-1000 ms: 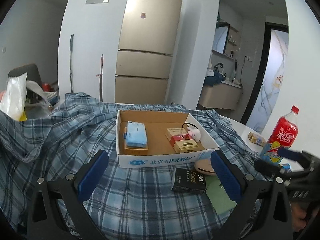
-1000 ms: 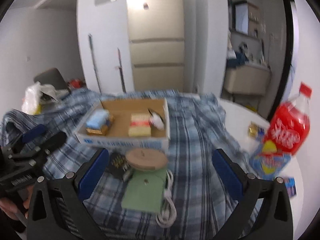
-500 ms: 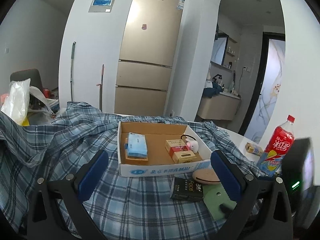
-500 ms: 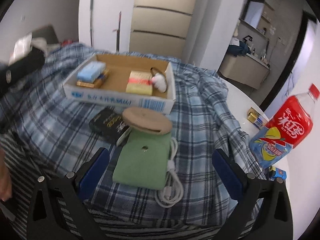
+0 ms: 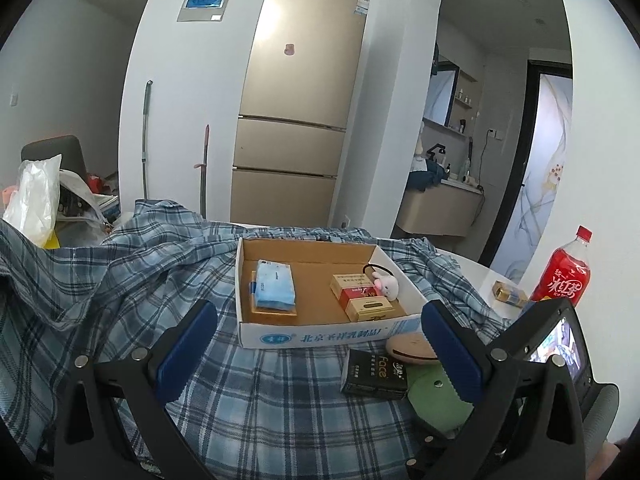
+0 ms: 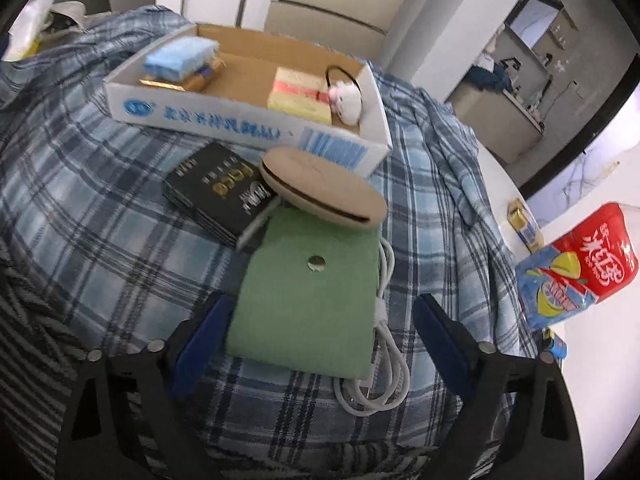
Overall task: Organize soft objects
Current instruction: 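Lower the right gripper onto the green leather pouch and grasp it, then lift the green pouch with the right gripper while the left tool approaches the black Face pack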
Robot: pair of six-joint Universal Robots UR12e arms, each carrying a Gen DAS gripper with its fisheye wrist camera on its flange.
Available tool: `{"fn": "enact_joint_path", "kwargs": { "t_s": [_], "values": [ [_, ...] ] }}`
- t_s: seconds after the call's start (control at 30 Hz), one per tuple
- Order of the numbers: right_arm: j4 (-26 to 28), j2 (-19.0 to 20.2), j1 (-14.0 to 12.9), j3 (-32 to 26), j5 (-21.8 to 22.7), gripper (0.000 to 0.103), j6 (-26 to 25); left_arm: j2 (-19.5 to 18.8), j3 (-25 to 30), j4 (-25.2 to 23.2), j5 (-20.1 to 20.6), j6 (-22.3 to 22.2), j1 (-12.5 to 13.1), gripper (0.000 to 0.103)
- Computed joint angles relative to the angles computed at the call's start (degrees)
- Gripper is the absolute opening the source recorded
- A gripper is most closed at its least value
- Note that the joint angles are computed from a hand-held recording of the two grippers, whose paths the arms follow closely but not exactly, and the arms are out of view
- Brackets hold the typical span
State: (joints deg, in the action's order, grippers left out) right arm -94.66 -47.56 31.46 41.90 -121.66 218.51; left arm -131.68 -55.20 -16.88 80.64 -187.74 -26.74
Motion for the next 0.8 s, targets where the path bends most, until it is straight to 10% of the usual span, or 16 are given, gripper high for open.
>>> {"fn": "enact_joint_path", "kwargs": {
  "t_s": [0.23, 0.8],
  "values": [
    [-1.0, -0.1, 0.1, 0.3, 0.6, 0.070, 0.2, -0.1, 0.1, -0.4, 1.0, 1.5, -0.3, 0.103],
    [-14.9, -9.8, -1.9, 15.0, 9.8, 0.070, 1.0, -0.2, 0.4, -1.2, 0.4, 3.2, -0.4, 0.103]
  ]
}}
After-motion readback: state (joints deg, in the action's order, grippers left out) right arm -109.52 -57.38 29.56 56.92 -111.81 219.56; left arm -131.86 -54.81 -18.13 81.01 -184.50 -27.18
